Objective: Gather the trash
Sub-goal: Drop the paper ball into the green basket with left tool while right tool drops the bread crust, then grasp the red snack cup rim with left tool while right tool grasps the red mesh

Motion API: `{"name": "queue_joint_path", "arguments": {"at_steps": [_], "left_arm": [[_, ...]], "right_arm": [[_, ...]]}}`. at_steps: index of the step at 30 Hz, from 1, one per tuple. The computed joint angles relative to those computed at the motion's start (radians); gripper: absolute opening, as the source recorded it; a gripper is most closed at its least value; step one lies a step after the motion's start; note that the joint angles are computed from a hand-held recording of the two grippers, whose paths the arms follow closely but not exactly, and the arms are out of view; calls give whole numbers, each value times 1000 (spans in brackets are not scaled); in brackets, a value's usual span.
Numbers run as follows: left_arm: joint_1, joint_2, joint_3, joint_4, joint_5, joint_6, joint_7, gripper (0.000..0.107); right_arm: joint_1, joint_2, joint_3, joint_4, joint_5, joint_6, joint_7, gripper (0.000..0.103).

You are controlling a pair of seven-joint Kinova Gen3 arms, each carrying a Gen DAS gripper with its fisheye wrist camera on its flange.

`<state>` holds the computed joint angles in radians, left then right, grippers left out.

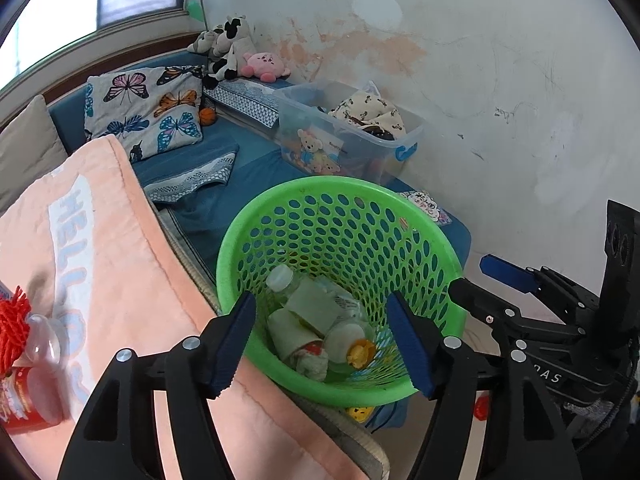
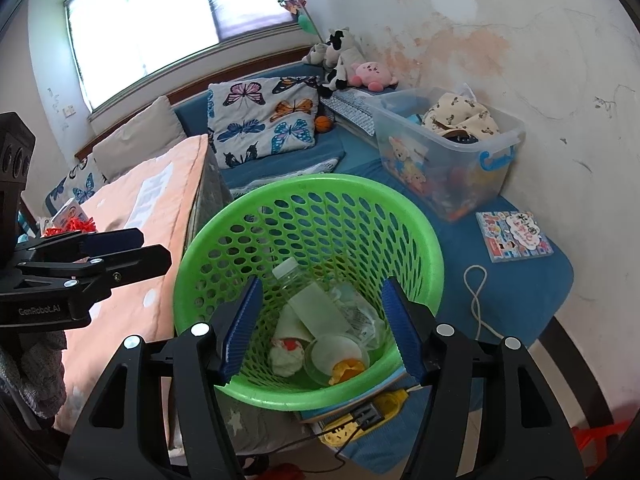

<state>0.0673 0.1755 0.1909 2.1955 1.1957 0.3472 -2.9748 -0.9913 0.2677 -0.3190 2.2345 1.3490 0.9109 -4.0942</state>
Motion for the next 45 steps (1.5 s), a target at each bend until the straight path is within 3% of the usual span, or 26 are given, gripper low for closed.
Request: {"name": "queue_joint_path", "arguments": {"at_steps": [11, 18, 34, 45], "left_arm": [[-27, -76, -67, 56, 33, 4, -42, 65], [-71, -137, -140, 114, 104, 48, -146, 67], [-315, -210, -335, 178, 121, 180, -246, 67], [-473, -185, -402, 161, 158, 221, -304, 67]], "right_arm": [[-7, 0, -3, -28, 16, 6, 34, 68], [-9, 10, 0, -64, 41, -16, 70, 69], [-8, 88, 43, -229, 86, -135, 251, 70], [-19, 156, 91, -369, 75, -257, 399, 70]]}}
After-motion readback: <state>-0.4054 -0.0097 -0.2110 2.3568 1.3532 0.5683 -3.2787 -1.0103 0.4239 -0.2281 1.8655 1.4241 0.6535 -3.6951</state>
